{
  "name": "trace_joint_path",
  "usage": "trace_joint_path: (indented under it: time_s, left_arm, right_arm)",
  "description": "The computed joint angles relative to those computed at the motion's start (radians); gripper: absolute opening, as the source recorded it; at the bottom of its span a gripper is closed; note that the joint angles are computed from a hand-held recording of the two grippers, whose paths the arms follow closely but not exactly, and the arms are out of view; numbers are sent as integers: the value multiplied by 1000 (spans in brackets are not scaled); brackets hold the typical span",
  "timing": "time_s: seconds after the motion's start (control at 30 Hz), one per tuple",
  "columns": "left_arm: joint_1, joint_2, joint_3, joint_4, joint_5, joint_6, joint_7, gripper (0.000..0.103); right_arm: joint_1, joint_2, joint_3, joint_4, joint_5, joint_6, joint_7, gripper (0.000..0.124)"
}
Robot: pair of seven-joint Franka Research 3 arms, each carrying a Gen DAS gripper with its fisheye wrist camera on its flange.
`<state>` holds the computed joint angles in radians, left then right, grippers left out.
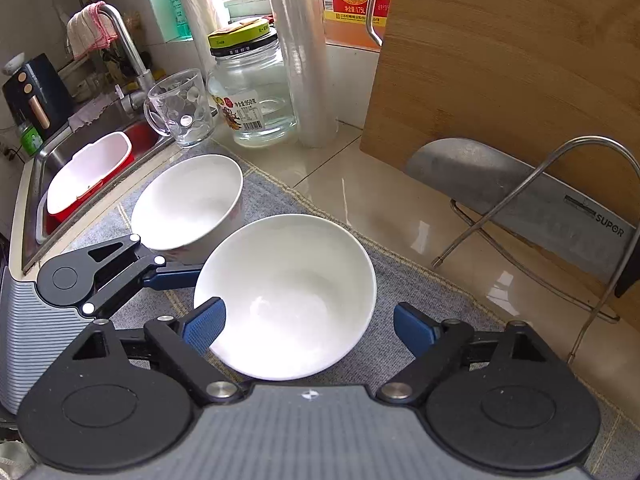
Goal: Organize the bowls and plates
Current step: 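Move the right tool to a white bowl and close on its rim, then lift the white bowl with the right tool and carry it to another bowl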
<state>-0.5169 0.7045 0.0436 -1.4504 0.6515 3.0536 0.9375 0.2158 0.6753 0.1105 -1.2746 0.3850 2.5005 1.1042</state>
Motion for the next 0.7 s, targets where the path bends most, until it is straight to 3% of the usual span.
trace_joint_path:
  time_s: [0.43, 0.7]
  left_arm:
    - [13, -1, -18, -4, -23, 9, 27, 80]
    - [-17, -9, 22, -15, -5, 24, 9, 80]
  right_arm:
    - [-1, 115, 8, 176, -4, -73, 6, 81]
    - [-6, 116, 13, 180, 6, -81, -4, 80]
